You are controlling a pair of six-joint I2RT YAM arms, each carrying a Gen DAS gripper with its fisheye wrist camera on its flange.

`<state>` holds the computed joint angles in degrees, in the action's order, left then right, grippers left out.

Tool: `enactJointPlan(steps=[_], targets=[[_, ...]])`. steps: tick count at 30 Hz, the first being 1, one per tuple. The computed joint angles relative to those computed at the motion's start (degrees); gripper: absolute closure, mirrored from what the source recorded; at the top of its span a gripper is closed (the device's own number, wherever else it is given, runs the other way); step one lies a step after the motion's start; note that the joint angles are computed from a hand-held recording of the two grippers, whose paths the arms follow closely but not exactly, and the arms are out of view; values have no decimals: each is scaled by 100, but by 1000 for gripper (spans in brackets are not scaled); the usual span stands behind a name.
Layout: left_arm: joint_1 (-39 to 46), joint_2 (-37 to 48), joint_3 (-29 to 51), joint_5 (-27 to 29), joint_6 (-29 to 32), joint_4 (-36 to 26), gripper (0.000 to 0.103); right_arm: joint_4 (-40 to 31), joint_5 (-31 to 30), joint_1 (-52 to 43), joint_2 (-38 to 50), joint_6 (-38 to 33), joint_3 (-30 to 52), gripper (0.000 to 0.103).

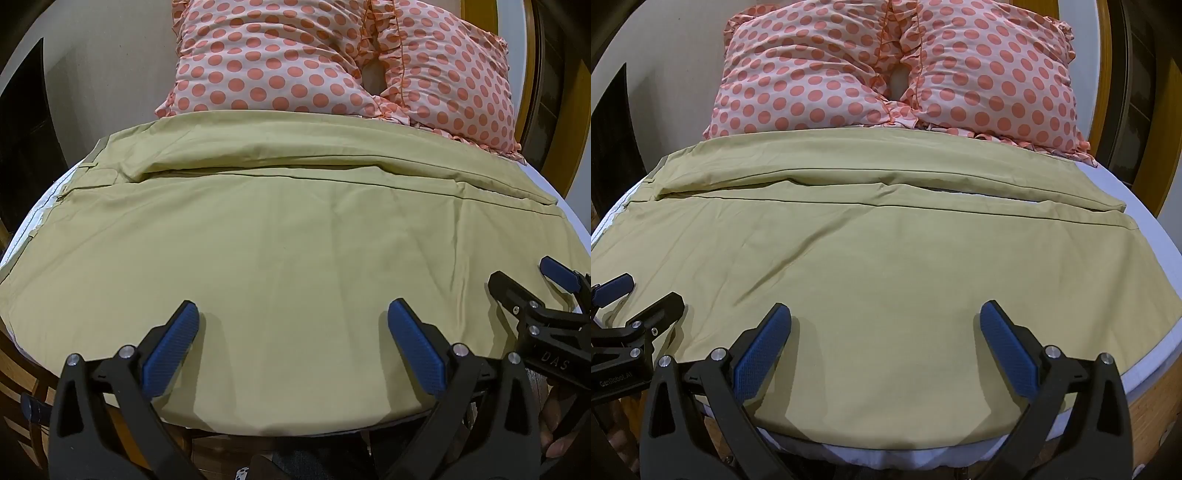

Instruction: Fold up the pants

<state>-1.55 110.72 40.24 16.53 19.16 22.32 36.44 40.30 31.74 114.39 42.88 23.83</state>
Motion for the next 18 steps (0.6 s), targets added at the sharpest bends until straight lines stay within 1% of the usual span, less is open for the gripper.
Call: enactJointPlan(steps=[18], targets=[[0,0,0,-2,2,0,2,37,25,20,13,9,-14,1]])
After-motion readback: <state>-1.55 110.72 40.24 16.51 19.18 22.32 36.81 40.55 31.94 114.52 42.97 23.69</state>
